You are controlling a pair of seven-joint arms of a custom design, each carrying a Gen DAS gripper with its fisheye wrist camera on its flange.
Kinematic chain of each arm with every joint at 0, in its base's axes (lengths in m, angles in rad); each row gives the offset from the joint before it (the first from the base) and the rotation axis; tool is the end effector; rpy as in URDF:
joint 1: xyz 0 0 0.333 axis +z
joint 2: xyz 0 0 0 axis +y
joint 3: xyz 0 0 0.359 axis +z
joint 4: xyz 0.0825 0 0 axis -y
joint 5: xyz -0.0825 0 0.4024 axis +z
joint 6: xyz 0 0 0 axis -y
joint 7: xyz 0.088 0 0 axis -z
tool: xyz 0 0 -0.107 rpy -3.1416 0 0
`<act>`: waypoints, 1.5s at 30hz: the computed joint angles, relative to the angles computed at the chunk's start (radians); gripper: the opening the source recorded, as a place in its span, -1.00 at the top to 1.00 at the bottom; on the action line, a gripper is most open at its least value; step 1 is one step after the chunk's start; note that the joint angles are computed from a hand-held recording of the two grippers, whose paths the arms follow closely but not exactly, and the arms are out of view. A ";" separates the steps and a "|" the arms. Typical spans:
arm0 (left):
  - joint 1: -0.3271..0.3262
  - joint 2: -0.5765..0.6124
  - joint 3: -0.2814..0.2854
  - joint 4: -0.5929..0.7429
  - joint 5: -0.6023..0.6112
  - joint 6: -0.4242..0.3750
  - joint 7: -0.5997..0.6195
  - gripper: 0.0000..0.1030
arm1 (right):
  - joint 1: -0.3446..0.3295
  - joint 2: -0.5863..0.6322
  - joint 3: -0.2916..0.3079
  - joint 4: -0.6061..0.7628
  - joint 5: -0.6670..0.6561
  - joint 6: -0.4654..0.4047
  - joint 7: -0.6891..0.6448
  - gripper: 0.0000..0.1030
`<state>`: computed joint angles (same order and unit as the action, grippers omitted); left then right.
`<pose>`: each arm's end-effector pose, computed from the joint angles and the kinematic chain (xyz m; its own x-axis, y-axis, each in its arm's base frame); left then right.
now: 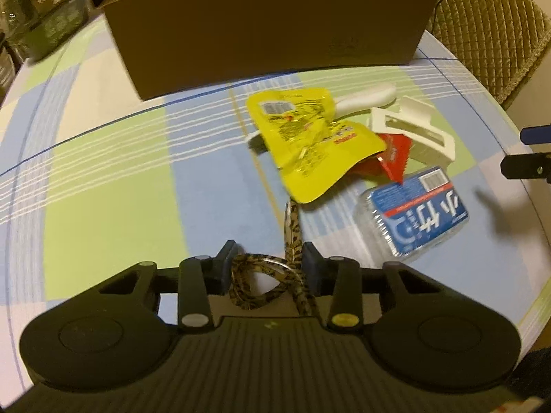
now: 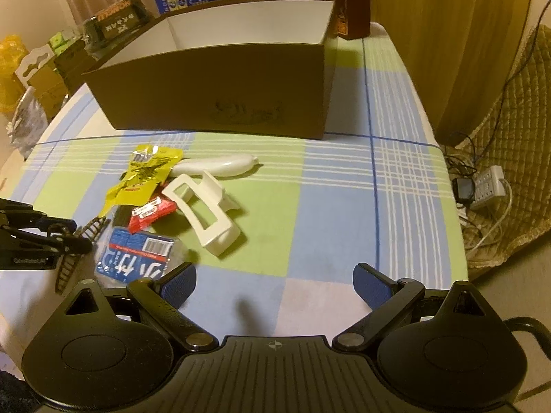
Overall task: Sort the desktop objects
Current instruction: 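Grasp the leopard-print hair clip with the left tool, then grasp the yellow snack packet with the right tool while the left tool holds the clip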
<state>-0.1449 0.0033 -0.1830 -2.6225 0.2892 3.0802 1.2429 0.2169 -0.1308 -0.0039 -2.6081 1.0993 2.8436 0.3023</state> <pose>0.4441 -0.1756 0.3232 -0.2811 -0.9597 0.0022 -0.8613 0.2513 -0.4415 0.4457 0.0484 0.3476 0.4842 -0.8654 -0.1291 -0.7686 -0.3502 -0.5353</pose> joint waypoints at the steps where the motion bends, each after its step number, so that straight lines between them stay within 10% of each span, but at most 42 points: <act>1: 0.002 -0.007 0.002 -0.008 -0.014 0.000 0.007 0.32 | 0.004 -0.001 0.001 0.000 0.011 0.000 -0.012 -0.85; 16: 0.146 -0.121 0.054 -0.077 0.341 -0.051 -0.381 0.37 | 0.066 0.015 0.041 0.058 0.266 -0.097 -0.427 -0.84; 39: 0.194 -0.029 0.105 -0.010 0.344 0.012 -0.364 0.37 | 0.136 0.326 0.096 0.365 -0.429 -0.200 0.441 -0.83; 45: 0.196 -0.002 0.104 0.009 0.307 0.026 -0.314 0.36 | 0.167 0.347 0.107 0.347 -0.552 -0.107 0.543 -0.33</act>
